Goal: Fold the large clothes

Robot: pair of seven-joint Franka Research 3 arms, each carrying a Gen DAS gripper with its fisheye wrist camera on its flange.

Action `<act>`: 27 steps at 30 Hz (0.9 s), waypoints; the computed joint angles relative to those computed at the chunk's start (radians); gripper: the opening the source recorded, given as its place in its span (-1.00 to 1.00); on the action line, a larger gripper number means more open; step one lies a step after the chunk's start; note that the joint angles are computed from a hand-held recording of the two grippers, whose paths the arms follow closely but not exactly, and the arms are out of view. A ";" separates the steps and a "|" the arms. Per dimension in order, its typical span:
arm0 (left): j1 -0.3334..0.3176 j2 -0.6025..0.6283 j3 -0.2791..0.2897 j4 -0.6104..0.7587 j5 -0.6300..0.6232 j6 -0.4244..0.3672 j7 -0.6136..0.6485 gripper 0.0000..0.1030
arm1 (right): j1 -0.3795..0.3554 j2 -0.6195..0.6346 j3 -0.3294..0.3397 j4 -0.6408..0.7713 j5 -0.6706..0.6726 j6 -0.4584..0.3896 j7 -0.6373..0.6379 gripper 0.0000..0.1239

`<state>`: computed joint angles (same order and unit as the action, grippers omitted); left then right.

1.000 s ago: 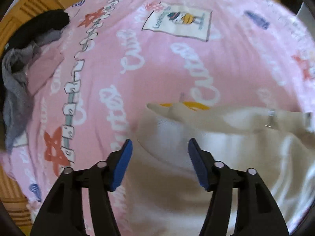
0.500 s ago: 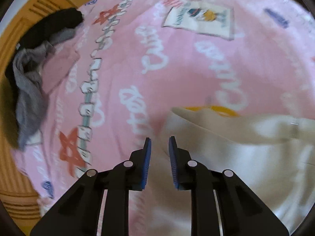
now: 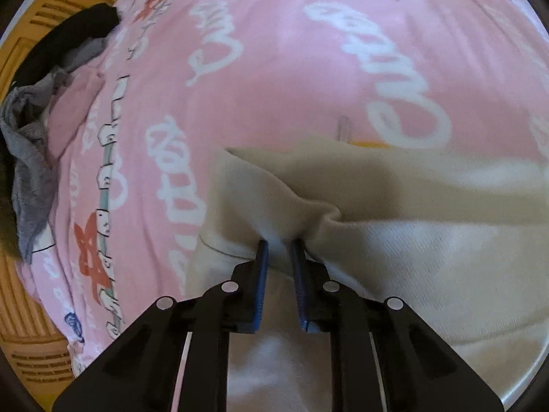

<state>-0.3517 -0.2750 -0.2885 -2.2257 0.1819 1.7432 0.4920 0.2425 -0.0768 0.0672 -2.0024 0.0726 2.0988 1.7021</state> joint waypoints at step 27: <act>-0.061 -0.024 -0.057 0.017 -0.017 -0.022 -0.121 -0.59 | 0.111 -0.010 0.031 -0.066 0.254 0.003 0.113 -0.49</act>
<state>-0.4122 -0.2995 -0.3454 -2.2083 0.1650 1.7215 0.3712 0.3530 -0.0868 0.0984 -2.0683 0.3270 2.1016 1.8150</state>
